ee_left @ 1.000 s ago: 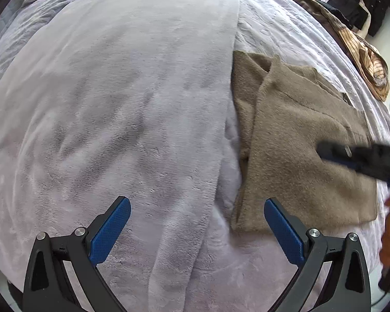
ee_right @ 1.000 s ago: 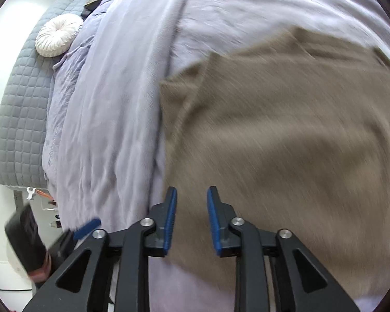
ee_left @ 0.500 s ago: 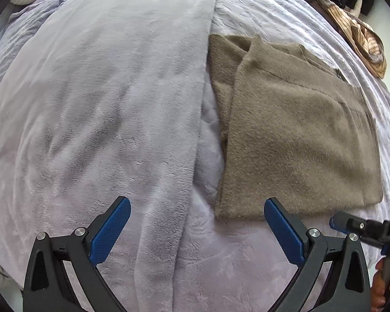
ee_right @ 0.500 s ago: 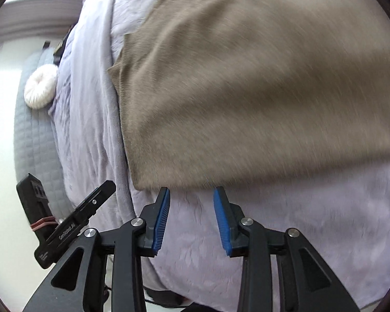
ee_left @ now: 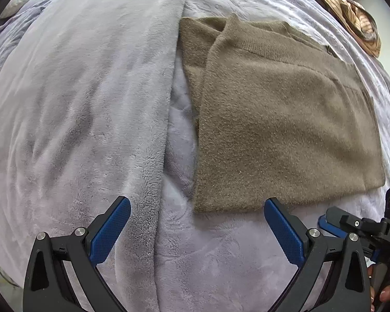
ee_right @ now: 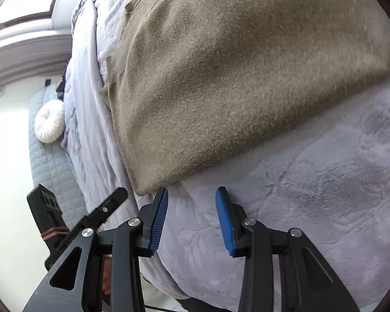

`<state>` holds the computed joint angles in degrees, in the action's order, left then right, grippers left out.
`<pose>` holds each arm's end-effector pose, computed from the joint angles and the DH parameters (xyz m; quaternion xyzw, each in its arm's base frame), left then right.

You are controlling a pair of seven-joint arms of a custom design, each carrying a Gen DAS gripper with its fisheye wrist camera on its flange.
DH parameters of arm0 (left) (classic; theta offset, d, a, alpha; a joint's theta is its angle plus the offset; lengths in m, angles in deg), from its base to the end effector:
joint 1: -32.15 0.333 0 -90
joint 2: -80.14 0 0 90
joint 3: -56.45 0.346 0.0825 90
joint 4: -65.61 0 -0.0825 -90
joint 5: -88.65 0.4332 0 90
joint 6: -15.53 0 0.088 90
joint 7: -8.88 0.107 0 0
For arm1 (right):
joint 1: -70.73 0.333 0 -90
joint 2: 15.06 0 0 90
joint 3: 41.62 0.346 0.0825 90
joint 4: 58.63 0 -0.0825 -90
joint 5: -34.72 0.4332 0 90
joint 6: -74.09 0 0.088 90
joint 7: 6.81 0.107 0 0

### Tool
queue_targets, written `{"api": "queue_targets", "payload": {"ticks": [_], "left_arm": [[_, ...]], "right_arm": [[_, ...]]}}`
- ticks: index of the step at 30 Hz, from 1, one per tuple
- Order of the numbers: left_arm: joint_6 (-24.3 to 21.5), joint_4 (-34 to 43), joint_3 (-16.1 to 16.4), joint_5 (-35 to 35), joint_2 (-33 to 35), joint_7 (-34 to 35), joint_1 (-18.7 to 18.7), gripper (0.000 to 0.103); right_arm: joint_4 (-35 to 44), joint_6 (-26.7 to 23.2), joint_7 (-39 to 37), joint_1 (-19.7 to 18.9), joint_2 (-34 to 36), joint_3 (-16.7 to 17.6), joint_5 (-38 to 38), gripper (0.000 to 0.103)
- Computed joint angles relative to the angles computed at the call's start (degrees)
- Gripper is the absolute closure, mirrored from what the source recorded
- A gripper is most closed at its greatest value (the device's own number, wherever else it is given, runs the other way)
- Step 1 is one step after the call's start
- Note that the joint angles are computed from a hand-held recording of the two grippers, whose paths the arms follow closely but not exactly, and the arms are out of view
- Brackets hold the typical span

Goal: Fold small clothes

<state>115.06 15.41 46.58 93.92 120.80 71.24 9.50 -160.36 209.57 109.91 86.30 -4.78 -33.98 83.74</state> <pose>0.7278 -0.3878 0.5295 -0.6894 0.7199 -0.0789 0.0124 0.6421 0.2791 0.5149 -0.4373 0.8055 0.2711 0.2941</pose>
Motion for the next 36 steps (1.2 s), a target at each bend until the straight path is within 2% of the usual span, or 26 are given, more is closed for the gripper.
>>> {"api": "queue_targets", "payload": {"ticks": [3,8,10,14,19,22,26,27,28,29,30,33,36], "left_arm": [[-1.0,1.7,-0.1,-0.1,1.0,0.5,-0.1,0.0],[-2.1,4.9,-0.3,-1.2,3.2,1.5,0.1,0.0],[-0.2,2.8,-0.7,-2.7,2.1,1.4,1.1,0.0],[7.8,-5.9,-2.3,-8.3,-2.5,1.1,5.3,0.0],[10.8,-8.7,-3.4,-12.4,-3.7,3.4,8.0,0.0],[13.5,-12.4,-4.8,-17.6,-5.1,4.2,10.4,0.0],[15.7,-13.4,-6.4,-23.3,-4.5,5.6,12.2,0.0],[16.3,-13.2,-7.2,-25.3,-3.9,6.7,12.8,0.0],[16.6,-12.7,-7.5,-26.3,-3.4,7.1,12.9,0.0],[17.2,-12.7,-8.1,-28.1,-3.0,8.1,13.4,0.0],[17.4,-11.4,-8.7,-29.8,-1.7,8.6,13.7,0.0],[18.1,-7.5,-10.5,-34.8,1.9,10.0,14.8,0.0],[17.5,-0.2,-11.8,-37.6,7.4,11.3,14.7,0.0]], "right_arm": [[-0.1,2.7,-0.4,0.4,0.6,0.6,2.1,0.055],[-0.2,6.0,-1.2,0.7,1.6,1.6,5.3,0.055],[-0.4,8.2,-1.9,0.9,1.9,2.0,7.5,0.055],[0.0,11.4,-2.3,1.3,3.1,2.7,10.3,0.054],[1.5,14.8,-3.3,1.7,5.3,3.9,12.7,0.054],[3.5,18.7,-3.2,2.3,7.7,4.9,13.6,0.054],[6.2,22.5,-2.6,2.2,10.9,6.3,14.1,0.054],[6.9,23.1,-3.2,1.7,11.7,7.1,15.2,0.055],[7.3,23.3,-4.2,1.0,12.1,8.0,16.8,0.062],[8.0,23.6,-5.5,0.2,12.6,8.9,19.2,0.092],[7.5,23.5,-7.7,-0.9,12.3,9.6,21.7,0.095],[9.1,24.1,-18.1,-2.8,12.1,11.2,31.6,0.095],[11.2,21.7,-21.7,-2.4,11.7,9.3,31.8,0.095]]}}
